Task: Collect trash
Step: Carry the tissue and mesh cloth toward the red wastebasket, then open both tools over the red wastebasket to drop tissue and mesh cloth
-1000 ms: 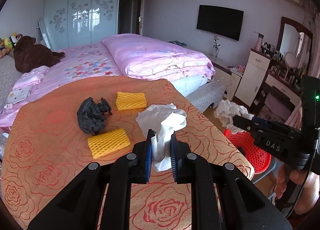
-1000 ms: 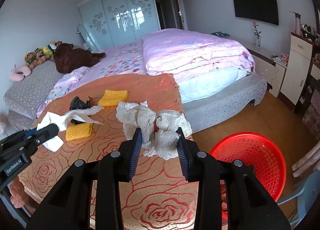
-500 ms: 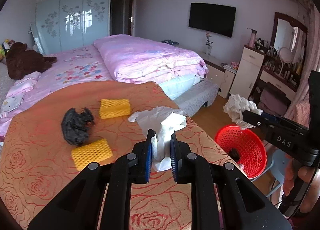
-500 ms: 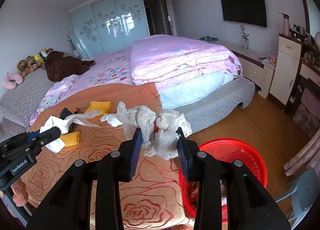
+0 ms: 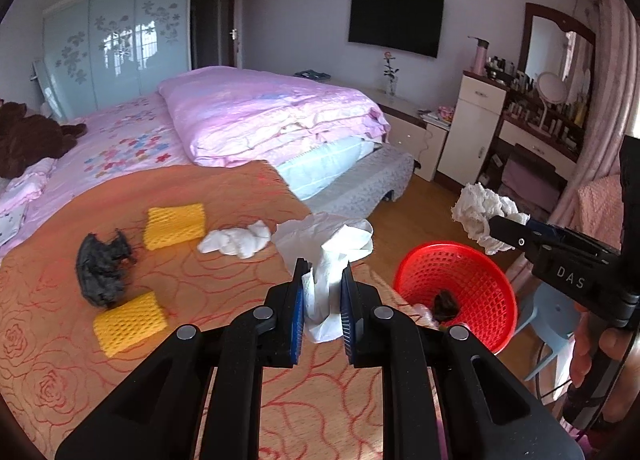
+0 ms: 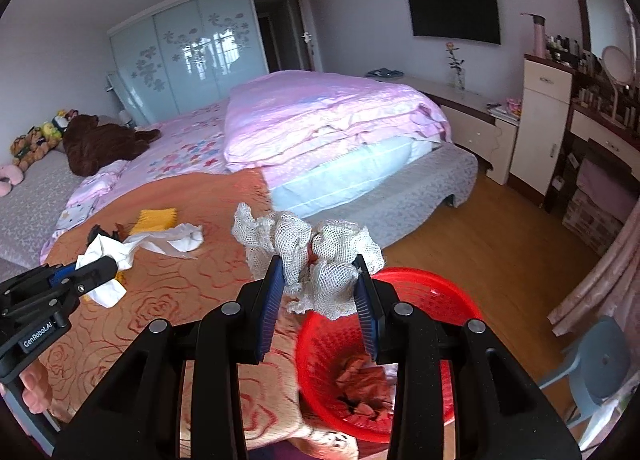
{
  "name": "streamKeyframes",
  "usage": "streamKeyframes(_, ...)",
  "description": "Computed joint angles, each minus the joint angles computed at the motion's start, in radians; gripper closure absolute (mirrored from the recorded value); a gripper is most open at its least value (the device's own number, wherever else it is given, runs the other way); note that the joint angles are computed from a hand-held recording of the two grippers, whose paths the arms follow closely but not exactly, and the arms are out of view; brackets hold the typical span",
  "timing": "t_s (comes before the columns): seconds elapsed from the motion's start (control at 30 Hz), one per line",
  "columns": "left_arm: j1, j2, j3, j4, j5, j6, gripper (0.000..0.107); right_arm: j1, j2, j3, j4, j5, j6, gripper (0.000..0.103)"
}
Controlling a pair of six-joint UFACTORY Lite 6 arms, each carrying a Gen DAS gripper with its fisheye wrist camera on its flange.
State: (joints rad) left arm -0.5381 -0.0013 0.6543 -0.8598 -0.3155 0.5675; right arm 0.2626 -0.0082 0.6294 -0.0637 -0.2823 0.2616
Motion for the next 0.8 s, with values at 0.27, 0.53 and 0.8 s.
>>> streamKeyframes(0.27, -0.06, 0.144, 0.127, 0.099, 0.039, -0.102, 0.092, -0.123, 0.002, -0.056, -0.099, -0.019, 0.061, 0.069)
streamKeyframes(0.53, -0.121, 0.315, 0.309, 0.16, 0.105, -0.147, 0.092, -0.222, 0.036, -0.073, -0.226, -0.042, 0.174, 0.068)
streamKeyframes(0.8, -0.158, 0.514, 0.505, 0.023, 0.184, 0.011, 0.092, -0.301, 0.123, -0.039, -0.38, -0.042, 0.304, 0.068)
